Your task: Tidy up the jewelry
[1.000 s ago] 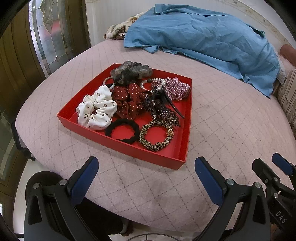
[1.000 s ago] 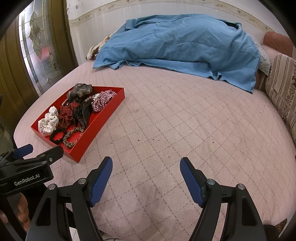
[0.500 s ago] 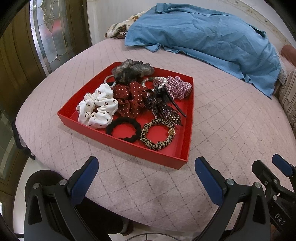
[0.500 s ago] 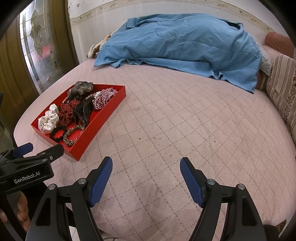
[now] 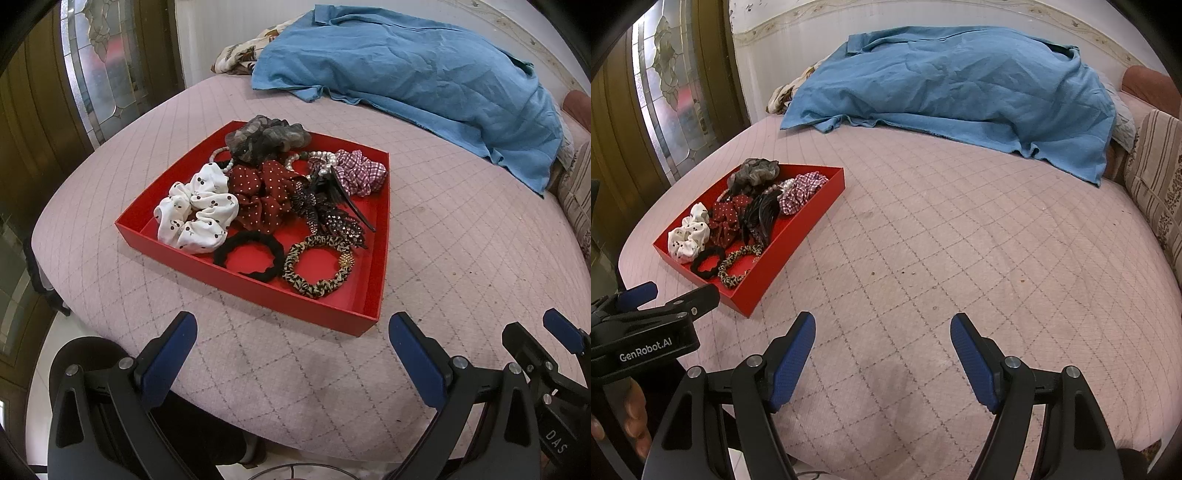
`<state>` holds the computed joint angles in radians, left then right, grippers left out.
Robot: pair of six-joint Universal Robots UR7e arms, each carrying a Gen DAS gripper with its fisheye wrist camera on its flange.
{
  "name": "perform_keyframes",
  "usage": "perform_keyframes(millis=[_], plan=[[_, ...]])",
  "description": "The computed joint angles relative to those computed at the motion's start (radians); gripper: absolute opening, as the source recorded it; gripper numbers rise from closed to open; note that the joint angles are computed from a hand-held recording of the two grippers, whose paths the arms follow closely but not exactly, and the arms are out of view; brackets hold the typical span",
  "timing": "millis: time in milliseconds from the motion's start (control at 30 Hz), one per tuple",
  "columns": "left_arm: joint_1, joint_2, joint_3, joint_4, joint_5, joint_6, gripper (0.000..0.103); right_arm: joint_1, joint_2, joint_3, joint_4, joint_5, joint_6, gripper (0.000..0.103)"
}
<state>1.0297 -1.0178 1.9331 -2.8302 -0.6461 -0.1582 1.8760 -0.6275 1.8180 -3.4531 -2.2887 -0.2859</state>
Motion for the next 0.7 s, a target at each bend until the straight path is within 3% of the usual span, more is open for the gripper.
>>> perform_keyframes(millis=[700], plan=[[0.006,-0.008,0.008,-0.009,0.009,-0.011,0.103,0.001,0.001,-0.001,0.017,0.022,-0.030,0.080]])
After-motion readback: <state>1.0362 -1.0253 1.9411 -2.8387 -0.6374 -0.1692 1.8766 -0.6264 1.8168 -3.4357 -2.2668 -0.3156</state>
